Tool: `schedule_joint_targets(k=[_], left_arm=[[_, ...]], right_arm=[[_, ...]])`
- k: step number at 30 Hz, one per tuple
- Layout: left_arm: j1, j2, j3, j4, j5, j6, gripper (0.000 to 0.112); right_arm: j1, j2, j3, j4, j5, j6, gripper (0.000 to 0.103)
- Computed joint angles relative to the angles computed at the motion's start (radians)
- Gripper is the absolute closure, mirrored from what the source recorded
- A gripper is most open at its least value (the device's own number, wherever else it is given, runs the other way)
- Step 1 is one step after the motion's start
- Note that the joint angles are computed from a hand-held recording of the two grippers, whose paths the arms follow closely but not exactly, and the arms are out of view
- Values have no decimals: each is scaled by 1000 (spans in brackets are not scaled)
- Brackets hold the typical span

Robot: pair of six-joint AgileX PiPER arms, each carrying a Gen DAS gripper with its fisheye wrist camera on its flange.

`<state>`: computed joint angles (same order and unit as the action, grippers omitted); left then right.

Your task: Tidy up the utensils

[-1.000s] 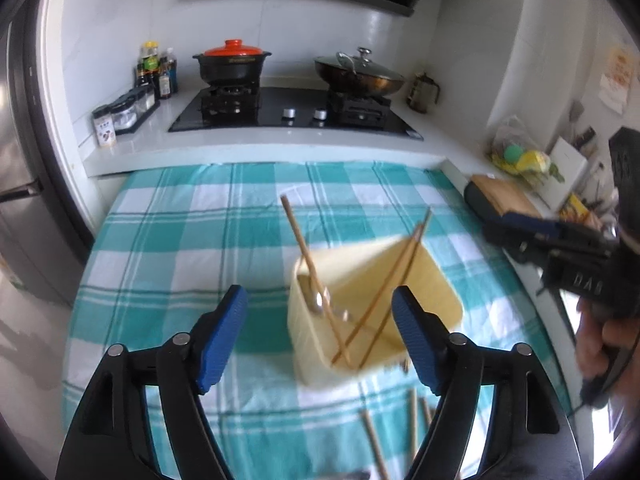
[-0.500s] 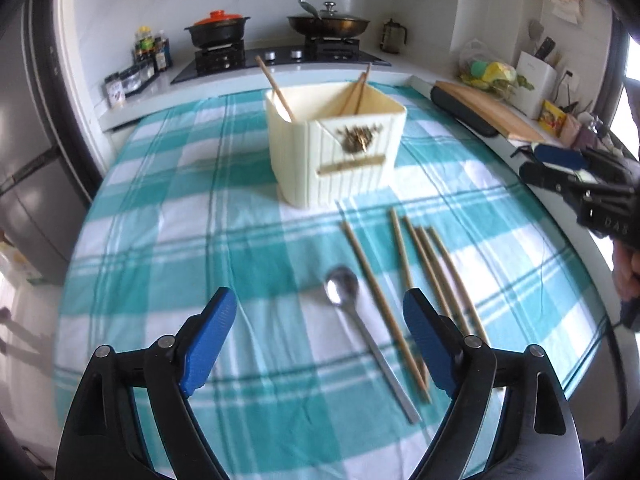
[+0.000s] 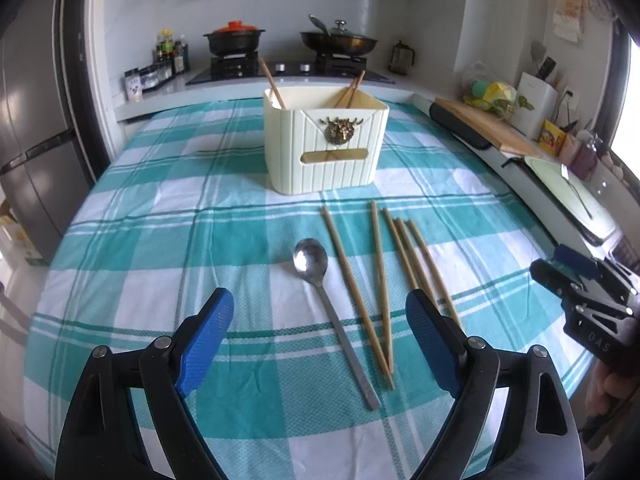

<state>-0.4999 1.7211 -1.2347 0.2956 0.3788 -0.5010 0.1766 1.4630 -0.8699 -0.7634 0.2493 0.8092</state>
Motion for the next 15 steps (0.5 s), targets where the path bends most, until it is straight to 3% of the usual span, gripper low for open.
schedule_joint_targets(k=[6, 15], left_arm=[[-22, -10, 43, 119, -6, -132, 22], [-47, -8, 66, 165, -16, -191, 22]], right_arm=[[-7, -18, 18, -64, -29, 103, 48], [26, -20, 46, -168, -31, 217, 48]])
